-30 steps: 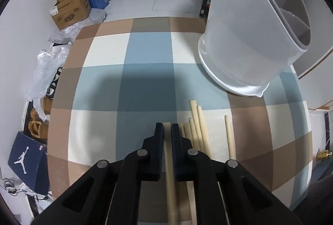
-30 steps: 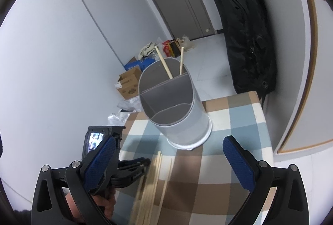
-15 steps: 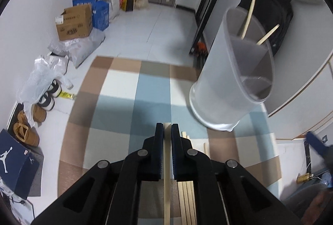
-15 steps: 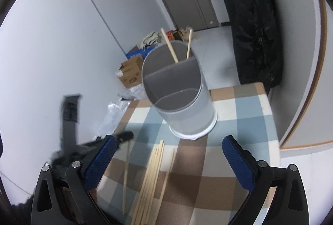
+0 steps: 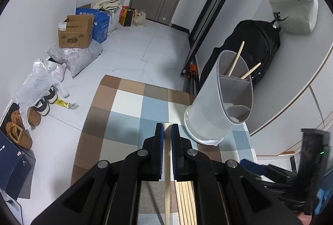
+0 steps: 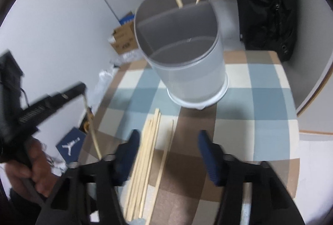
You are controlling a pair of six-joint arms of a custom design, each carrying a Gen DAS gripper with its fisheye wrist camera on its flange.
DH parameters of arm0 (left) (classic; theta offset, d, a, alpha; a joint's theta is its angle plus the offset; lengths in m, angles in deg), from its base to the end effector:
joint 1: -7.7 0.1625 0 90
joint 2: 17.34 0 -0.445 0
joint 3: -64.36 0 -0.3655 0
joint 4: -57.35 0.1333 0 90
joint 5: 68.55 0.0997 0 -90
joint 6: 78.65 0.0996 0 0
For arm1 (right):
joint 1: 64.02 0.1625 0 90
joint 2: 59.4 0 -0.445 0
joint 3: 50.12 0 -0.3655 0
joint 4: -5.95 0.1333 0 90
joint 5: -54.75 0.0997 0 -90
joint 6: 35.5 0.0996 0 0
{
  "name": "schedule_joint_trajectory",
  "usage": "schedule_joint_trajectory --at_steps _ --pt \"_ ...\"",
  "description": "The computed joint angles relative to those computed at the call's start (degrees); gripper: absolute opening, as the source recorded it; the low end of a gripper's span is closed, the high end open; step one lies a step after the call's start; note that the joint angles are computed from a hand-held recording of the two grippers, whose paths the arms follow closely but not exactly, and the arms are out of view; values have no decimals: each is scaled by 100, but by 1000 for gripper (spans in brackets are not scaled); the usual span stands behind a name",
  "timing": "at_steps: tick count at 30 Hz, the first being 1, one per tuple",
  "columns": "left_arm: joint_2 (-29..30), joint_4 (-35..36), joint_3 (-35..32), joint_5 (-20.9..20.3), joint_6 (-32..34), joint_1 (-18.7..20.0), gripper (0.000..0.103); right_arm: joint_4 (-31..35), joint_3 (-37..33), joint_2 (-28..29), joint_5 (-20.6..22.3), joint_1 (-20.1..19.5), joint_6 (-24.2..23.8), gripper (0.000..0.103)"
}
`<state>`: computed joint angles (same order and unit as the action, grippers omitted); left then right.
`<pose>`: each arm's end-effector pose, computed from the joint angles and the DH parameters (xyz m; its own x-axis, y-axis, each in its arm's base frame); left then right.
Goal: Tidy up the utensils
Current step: 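Close the right gripper on a chopstick while the left gripper holds its chopstick raised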
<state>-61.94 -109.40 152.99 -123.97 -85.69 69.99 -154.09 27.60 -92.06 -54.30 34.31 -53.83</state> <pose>-0.1611 -0.7149 0.2058 -0.9129 0.0191 -0.4076 0.2814 0.7529 -0.5950 0.2103 -0.7403 0.1007 -0.8655 -0.2826 0.4137 -0.4251 0.8512 -0.3078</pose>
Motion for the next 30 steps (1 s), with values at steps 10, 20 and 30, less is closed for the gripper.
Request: schedule_joint_trajectory --at_steps 10,20,30 --pt "-163 -521 171 -166 147 -7 3 841 -865 678 -626 63 -169 33" --pt "-221 -558 212 -211 217 1 3 1323 -1534 1142 -1213 171 -223 13" --pt "-226 -580 221 -203 227 10 3 1153 -1659 1277 -1405 207 -197 4"
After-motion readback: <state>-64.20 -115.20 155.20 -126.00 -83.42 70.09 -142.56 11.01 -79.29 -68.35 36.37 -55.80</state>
